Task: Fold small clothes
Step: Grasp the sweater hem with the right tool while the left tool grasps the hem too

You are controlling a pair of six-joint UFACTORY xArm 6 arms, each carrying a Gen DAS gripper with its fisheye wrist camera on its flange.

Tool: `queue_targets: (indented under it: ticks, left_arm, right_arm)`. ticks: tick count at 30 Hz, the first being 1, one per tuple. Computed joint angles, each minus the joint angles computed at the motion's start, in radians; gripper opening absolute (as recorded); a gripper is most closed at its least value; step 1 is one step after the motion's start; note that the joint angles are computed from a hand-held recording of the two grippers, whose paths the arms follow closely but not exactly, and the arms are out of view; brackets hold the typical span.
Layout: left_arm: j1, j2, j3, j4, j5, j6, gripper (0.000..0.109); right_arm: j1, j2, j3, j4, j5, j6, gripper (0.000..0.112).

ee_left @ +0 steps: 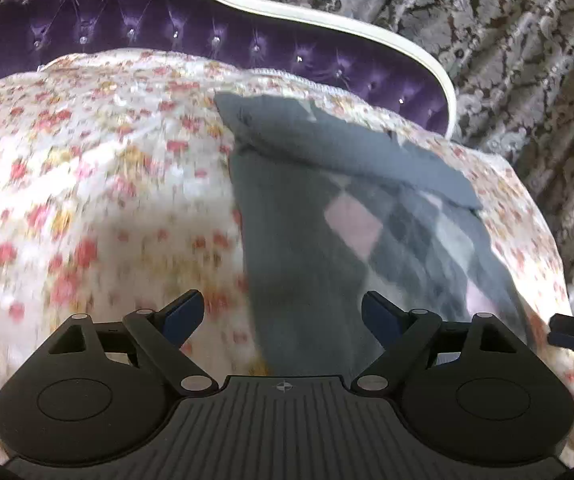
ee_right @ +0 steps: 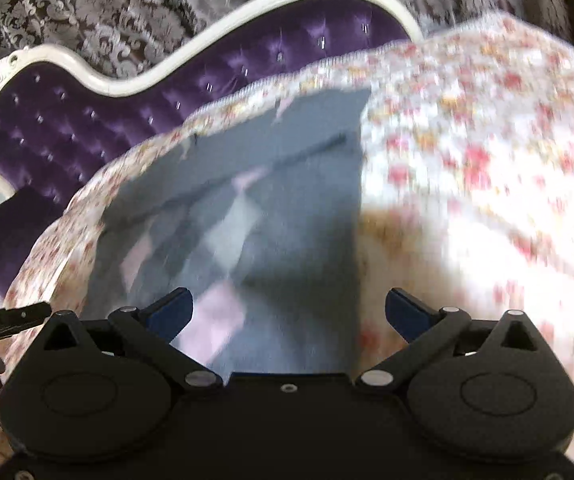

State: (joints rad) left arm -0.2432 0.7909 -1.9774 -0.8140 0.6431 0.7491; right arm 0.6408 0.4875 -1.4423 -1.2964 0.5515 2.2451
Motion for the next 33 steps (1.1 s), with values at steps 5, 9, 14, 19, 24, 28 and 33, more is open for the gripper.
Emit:
queue_targets:
  ticks: [5, 9, 14, 19, 24, 28, 33]
  left_arm:
    - [-0.01, -0.116, 0.191, -0.069, -0.029, 0.082, 0.086]
    - [-0.033, -0.161, 0.275, -0.062, -0.069, 0.113, 0.086]
    - [-0.029, -0.14, 0.249, -0.026, 0.009, 0.072, 0.085]
    - [-0.029, -0.123, 0.225, -0.058, 0.04, 0.09, 0.082]
    - [-0.05, -0.121, 0.224, -0.067, 0.027, 0.112, 0.063]
    - [-0.056, -0.12, 0.228, -0.07, 0.003, 0.128, 0.041]
    - [-0.048, -0.113, 0.223, -0.08, 0.002, 0.132, 0.014]
  right_arm:
    - [0.031, 0.013, 0.029, -0.008, -0.064, 0.143, 0.102]
    - [0.06, 0.034, 0.018, -0.002, -0.041, 0.176, 0.102]
    - [0.062, 0.046, 0.006, -0.041, -0.045, 0.233, 0.103]
    - [0.058, 0.063, -0.008, -0.089, -0.068, 0.268, 0.103]
    - [0.052, 0.075, -0.02, -0.167, -0.088, 0.343, 0.103]
    - [0.043, 0.082, -0.025, -0.251, -0.11, 0.428, 0.103]
    - [0.037, 0.075, -0.011, -0.323, -0.125, 0.509, 0.101]
